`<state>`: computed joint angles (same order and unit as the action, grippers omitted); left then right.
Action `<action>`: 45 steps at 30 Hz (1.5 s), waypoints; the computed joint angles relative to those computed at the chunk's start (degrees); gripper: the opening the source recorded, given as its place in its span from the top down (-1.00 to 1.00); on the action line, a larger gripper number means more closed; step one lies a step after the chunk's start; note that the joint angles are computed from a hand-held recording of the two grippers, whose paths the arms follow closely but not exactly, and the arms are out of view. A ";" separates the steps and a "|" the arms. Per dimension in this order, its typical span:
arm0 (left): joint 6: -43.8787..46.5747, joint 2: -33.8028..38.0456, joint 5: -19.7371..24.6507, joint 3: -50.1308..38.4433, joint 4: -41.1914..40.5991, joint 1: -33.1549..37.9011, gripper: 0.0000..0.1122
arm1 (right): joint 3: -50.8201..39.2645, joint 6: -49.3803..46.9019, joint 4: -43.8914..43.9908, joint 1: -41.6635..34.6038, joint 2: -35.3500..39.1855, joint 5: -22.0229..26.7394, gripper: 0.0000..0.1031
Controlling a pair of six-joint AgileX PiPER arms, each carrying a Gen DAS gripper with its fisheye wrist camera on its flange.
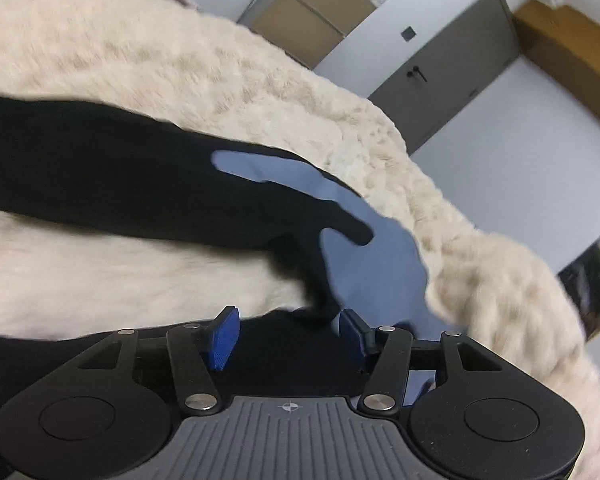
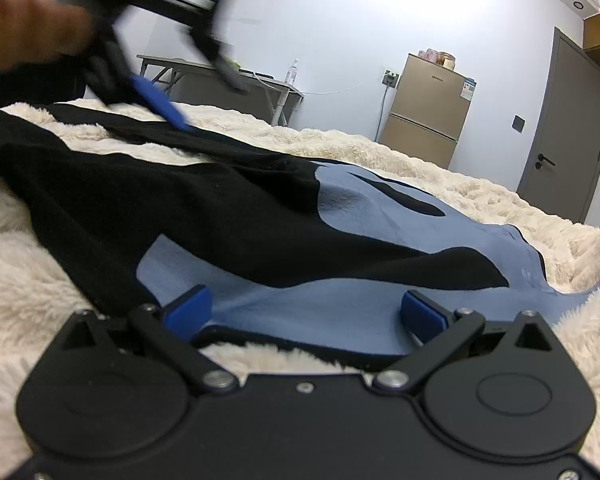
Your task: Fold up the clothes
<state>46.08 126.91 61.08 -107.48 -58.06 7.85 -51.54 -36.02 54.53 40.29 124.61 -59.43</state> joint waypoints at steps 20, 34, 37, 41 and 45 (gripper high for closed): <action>40.78 -17.78 -8.36 28.97 -9.52 12.65 -0.50 | -4.98 -12.57 7.29 1.35 1.39 1.10 -1.00; 12.84 -18.55 4.27 14.94 -22.74 20.99 -0.78 | -11.96 -30.54 31.78 1.44 -10.67 15.98 -1.00; 19.59 -20.50 3.51 16.45 -20.24 20.72 -0.78 | -12.36 -30.53 34.44 2.97 -12.38 15.56 -1.00; 28.30 -23.62 -3.07 23.18 -14.05 17.39 -0.78 | -13.57 -31.55 41.74 6.72 -13.36 11.84 -1.00; 34.01 -24.84 -11.66 28.45 -5.25 11.48 -0.78 | -10.99 -28.54 43.44 9.07 -13.26 10.39 -1.00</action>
